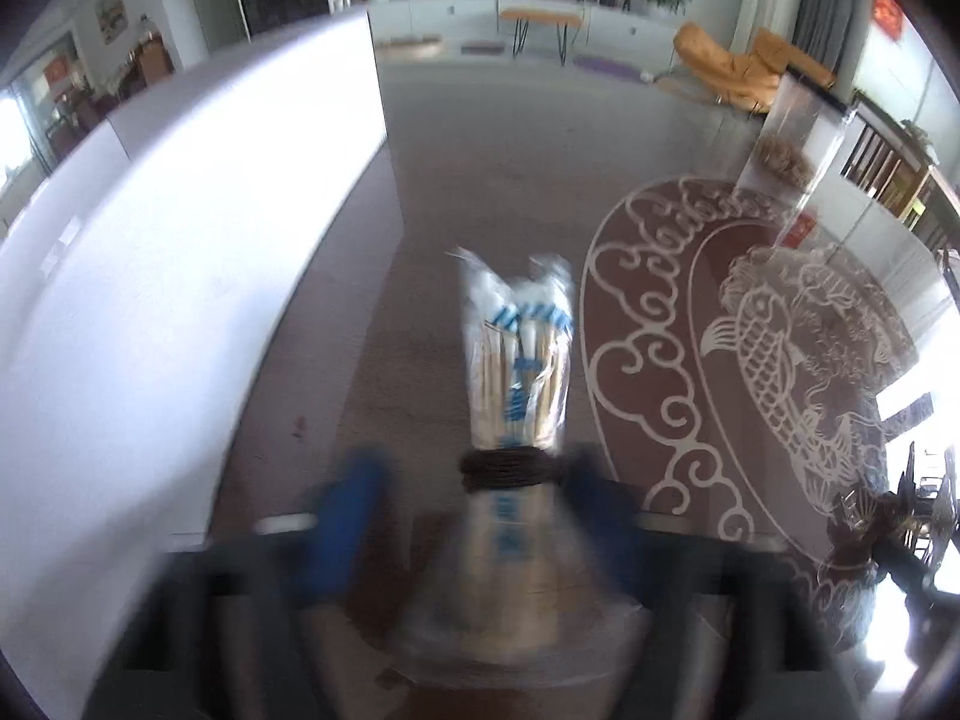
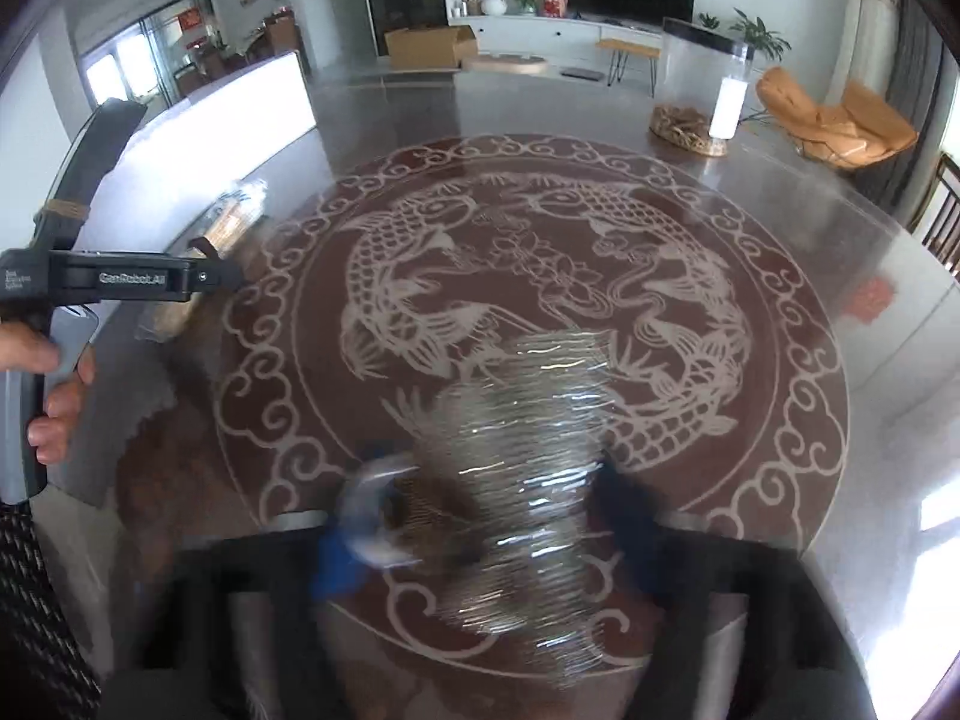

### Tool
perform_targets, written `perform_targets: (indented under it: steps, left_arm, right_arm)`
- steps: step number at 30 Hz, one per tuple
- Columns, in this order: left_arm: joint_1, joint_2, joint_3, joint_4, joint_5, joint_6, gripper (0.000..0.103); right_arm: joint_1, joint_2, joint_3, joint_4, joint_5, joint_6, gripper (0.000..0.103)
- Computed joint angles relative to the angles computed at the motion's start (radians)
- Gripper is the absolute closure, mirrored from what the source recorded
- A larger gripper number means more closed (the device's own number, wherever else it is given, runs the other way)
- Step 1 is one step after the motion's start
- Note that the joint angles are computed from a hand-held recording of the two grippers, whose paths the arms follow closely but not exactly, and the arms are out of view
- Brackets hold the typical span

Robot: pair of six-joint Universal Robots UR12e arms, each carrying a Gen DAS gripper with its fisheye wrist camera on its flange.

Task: Organize objects
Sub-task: 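Grasp the bag of wooden sticks with the left gripper while the right gripper holds the bow clip, then carry the sticks bag and bow clip into the enclosure and open both grippers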

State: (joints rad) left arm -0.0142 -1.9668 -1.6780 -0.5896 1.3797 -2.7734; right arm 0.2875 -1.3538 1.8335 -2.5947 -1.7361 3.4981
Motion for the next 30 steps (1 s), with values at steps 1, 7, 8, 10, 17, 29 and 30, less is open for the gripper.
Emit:
perform_targets:
  steps: [1,7,8,10,17,29,30]
  left_arm:
    - [0.005,0.01,-0.015,0.009,0.0,0.004,0.075]
    - [0.105,0.102,-0.161,0.093,-0.252,-0.018,0.075]
    - [0.122,0.123,-0.184,0.105,-0.283,-0.025,0.075]
    - [0.15,0.154,-0.211,0.115,-0.335,-0.048,0.075]
    - [0.239,0.225,-0.188,0.146,-0.429,-0.115,0.075]
    - [0.32,0.128,-0.02,-0.084,-0.129,-0.108,0.075]
    - [0.318,0.121,-0.016,-0.099,-0.12,-0.106,0.075]
  right_arm:
    - [-0.005,-0.007,0.002,0.009,0.013,0.014,0.05]
    - [-0.009,-0.064,0.033,-0.004,0.025,0.031,0.05]
    - [-0.007,-0.072,0.036,-0.006,0.026,0.028,0.05]
    - [0.001,-0.078,0.029,-0.007,0.035,0.022,0.05]
    - [0.047,-0.026,-0.087,-0.037,0.087,-0.055,0.05]
    - [0.154,0.328,-0.674,0.11,0.276,-0.212,0.05]
    - [0.159,0.373,-0.745,0.167,0.288,-0.21,0.05]
